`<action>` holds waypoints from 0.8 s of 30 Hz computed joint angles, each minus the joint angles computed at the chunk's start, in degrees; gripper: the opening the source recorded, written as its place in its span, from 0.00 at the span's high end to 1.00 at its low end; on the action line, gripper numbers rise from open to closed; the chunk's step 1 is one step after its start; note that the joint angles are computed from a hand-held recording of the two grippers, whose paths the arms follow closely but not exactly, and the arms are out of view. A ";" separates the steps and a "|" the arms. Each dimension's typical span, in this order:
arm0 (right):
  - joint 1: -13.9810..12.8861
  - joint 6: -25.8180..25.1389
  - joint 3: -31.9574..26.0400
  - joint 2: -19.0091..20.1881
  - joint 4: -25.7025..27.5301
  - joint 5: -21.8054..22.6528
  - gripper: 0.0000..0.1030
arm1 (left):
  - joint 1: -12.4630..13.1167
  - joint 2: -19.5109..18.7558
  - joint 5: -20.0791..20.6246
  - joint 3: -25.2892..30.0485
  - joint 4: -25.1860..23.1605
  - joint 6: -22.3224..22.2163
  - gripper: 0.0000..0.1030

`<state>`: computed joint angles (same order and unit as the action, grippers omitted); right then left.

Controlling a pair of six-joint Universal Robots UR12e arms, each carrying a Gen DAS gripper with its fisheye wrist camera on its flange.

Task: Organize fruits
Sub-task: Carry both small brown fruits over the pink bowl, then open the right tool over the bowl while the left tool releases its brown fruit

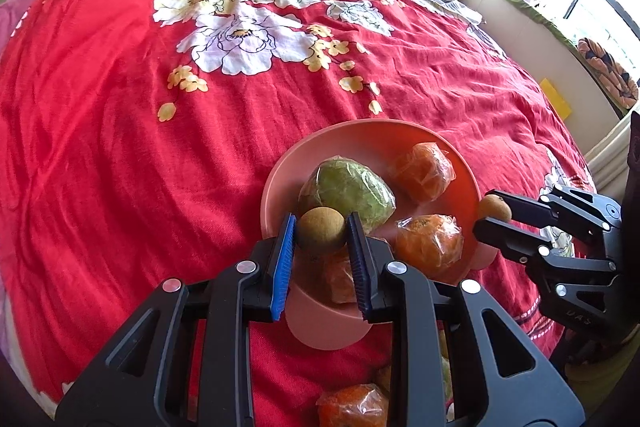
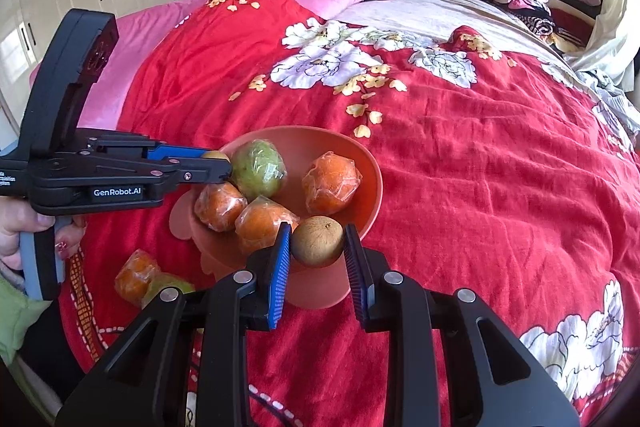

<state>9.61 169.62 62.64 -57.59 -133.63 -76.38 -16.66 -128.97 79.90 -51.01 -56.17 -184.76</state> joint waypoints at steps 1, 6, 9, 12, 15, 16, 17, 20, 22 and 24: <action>0.02 -0.02 -0.16 0.14 0.10 0.01 0.75 | 0.01 0.00 0.00 -0.07 0.07 0.04 0.82; 0.32 -0.35 -1.31 0.98 0.88 -0.42 0.75 | -0.03 -0.44 -0.59 0.47 -0.33 0.15 0.82; 0.39 -0.34 -1.78 1.31 0.97 -0.77 0.75 | -0.08 -0.58 -0.72 0.64 -0.33 0.16 0.82; 0.58 -0.65 -2.46 1.76 1.14 -2.10 0.75 | -0.08 -0.59 -0.85 0.61 -0.29 0.12 0.82; 0.65 -0.67 -2.91 2.07 1.23 -2.58 0.75 | -0.07 -0.57 -0.79 0.55 -0.30 0.13 0.82; 0.72 -0.78 -3.00 2.14 1.20 -2.85 0.75 | -0.05 -0.57 -0.89 0.54 -0.29 0.03 0.82; 0.73 -0.67 -3.03 2.18 1.10 -2.85 0.75 | -0.05 -0.56 -0.86 0.52 -0.30 0.03 0.82; 0.74 -0.57 -3.09 2.21 1.19 -2.84 0.75 | -0.05 -0.63 -0.93 0.60 -0.31 -0.05 0.82; 0.70 -0.34 -3.07 2.22 1.07 -2.78 0.75 | -0.04 -0.62 -0.94 0.53 -0.22 0.01 0.82; 0.70 -0.18 -2.87 2.12 0.81 -2.97 0.75 | -0.03 -0.70 -1.05 0.61 -0.21 -0.10 0.82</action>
<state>10.31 169.45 59.77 -55.47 -132.83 -79.35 -16.70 -129.67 78.86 -50.39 -56.38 -184.85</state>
